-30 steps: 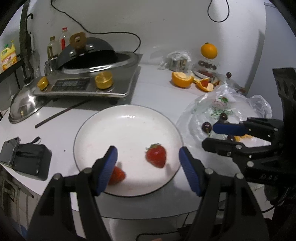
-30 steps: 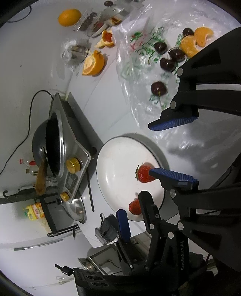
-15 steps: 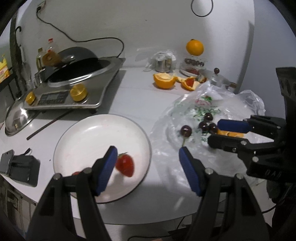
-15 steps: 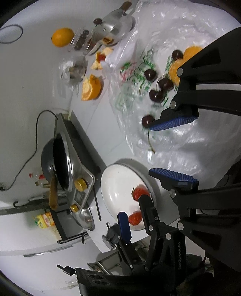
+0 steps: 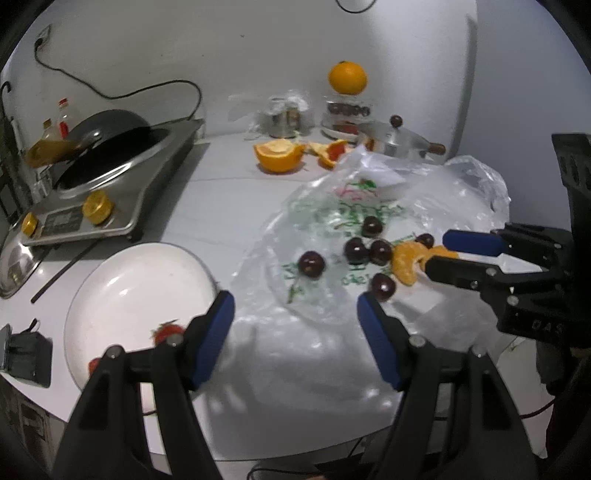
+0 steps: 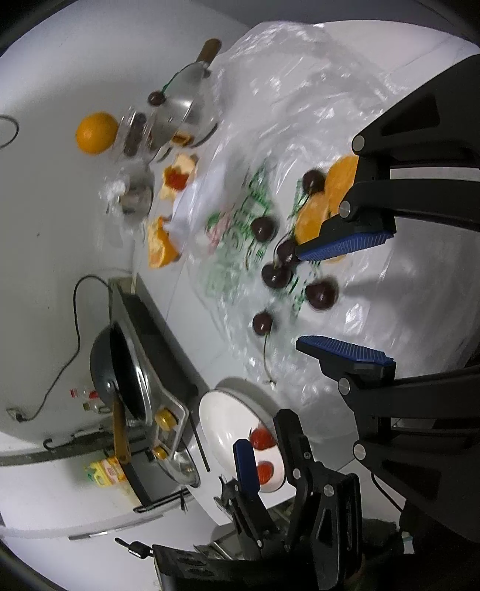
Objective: Organize fruits
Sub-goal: 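Move both tools back toward the cherries and orange segments on the bag, then grasp a cherry with the left tool while the right tool grasps an orange segment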
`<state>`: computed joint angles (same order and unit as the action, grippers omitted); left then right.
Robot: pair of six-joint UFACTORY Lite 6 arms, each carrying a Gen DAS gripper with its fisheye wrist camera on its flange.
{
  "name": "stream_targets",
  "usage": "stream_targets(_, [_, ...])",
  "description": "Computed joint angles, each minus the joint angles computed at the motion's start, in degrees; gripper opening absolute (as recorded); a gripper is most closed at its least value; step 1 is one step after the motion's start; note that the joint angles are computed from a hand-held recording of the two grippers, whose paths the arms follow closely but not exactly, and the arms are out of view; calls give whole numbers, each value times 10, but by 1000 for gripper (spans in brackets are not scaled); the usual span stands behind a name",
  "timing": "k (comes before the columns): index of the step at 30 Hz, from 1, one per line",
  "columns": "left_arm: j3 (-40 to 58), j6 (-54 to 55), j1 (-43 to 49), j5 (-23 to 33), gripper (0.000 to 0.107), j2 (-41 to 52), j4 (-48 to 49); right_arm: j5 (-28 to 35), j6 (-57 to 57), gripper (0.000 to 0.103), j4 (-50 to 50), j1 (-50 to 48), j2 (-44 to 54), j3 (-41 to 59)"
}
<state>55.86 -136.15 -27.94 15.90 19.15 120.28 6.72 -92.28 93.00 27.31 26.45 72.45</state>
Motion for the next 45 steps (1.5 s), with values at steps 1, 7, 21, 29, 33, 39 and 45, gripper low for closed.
stream_targets(1, [9,14,-5,0,70,7,-14,3,-33,45,31,-6,-3,-8])
stream_targets(7, [71,98,-30,-6,70,58,-98,22,-108,45,97,-44,-10,-34])
stream_targets(21, [223,341,-52,-18,70,179,-327,65,-103,45,68,-118,34,-13])
stream_targets(29, [302,460,-68,-2,70,249,-416,82,-78,45,28,-143,71,13])
stream_targets(33, [330,466,-75,10,70,277,-403,93,-73,45,11,-152,89,25])
stream_targets(39, [364,514,-72,14,69,309,-434,101,-75,45,4,-160,106,35])
stream_targets(45, [392,592,-62,0,58,332,-506,119,-30,45,-49,-163,130,62])
